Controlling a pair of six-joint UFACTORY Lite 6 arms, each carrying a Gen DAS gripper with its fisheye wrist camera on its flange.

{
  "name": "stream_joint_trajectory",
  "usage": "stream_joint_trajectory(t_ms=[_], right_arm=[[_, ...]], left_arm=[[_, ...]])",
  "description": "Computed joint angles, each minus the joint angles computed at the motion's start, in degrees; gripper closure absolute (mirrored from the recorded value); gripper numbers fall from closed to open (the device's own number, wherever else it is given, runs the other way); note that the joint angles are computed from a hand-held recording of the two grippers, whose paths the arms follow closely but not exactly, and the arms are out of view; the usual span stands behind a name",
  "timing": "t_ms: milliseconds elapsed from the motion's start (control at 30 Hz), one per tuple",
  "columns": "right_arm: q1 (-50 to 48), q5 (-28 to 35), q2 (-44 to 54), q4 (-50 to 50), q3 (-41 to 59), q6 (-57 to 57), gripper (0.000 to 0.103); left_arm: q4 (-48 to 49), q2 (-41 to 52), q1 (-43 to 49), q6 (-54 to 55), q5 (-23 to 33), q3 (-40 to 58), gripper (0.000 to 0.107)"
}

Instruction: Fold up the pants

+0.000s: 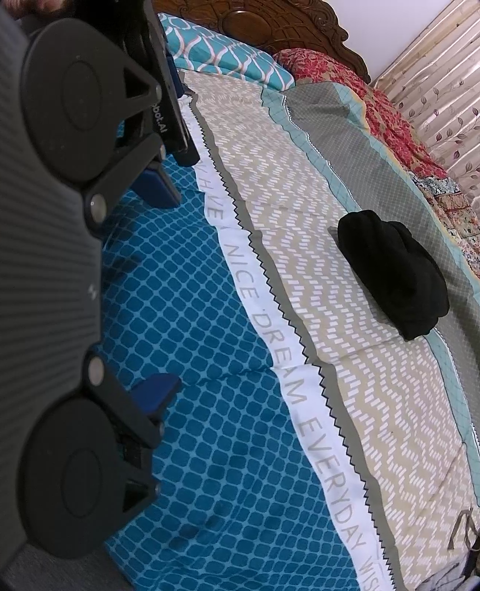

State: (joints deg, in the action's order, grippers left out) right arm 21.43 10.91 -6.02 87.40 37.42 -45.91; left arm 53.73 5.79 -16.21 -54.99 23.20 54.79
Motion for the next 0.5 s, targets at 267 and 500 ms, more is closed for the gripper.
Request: stream_joint_trajectory(t_ms=[267,500], right_arm=[[0.2,-0.1,0.1,-0.4,0.1,0.8,0.006],[0.1,-0.1,0.1,-0.4,0.1,0.7,0.006]], left_arm=[[1.3,0.1,-0.3,-0.9,0.2,-0.2,0.004],[1.5,0.1,-0.5,-1.0,0.4,-0.1,0.004]])
